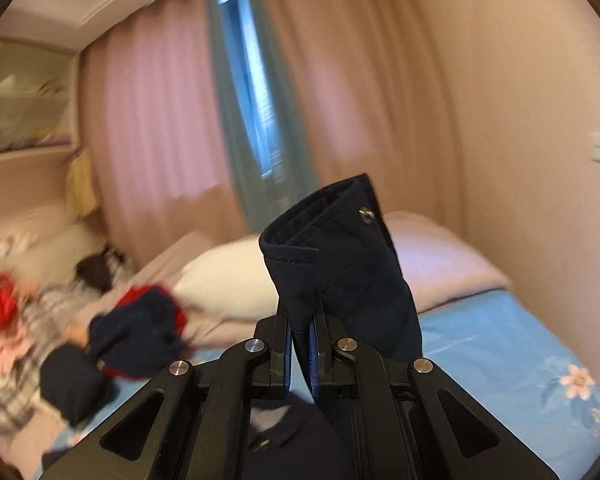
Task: Fold large clothes
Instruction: 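Lift the held sleeve and fold it across the jacket body, release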
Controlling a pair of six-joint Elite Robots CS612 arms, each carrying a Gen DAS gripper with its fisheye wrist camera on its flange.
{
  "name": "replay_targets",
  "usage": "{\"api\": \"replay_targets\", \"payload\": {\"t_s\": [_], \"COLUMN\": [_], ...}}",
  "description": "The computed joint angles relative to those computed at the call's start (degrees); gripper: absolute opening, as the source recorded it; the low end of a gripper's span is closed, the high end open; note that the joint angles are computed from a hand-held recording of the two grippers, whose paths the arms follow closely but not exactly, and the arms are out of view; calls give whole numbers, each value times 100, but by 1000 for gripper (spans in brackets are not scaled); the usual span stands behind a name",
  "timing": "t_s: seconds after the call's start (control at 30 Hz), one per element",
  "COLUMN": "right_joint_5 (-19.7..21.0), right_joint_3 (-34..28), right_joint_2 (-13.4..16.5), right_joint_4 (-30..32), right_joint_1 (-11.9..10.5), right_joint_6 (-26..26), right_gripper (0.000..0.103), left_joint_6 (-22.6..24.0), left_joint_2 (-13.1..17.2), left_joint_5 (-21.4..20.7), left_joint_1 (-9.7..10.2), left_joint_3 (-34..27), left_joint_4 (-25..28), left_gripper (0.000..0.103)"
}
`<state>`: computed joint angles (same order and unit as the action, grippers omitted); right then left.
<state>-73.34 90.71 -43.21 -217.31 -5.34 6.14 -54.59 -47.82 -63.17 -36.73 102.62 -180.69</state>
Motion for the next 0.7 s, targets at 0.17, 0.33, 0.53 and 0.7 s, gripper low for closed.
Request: {"api": "replay_targets", "payload": {"t_s": [0.17,0.33,0.53,0.7], "right_joint_5": [518,798,1011,1253], "right_joint_3": [-209,-360,-419,-431], "right_joint_2": [161,321,488,559], "right_joint_4": [577,1256,2149,2978], "right_joint_1": [213,443,629,695], "right_joint_6": [-356,-624,-1032,-1248], "right_gripper": [7,7,7,7], "left_joint_6": [-2,-24,-12,2], "left_joint_2": [-30,-18,41,97], "left_joint_5": [74,72,2,-80], "left_joint_1": [25,63,131,188], "left_joint_3": [64,73,22,-22], "left_joint_4": [-42,-24,44,56], "left_gripper": [97,97,97,97]}}
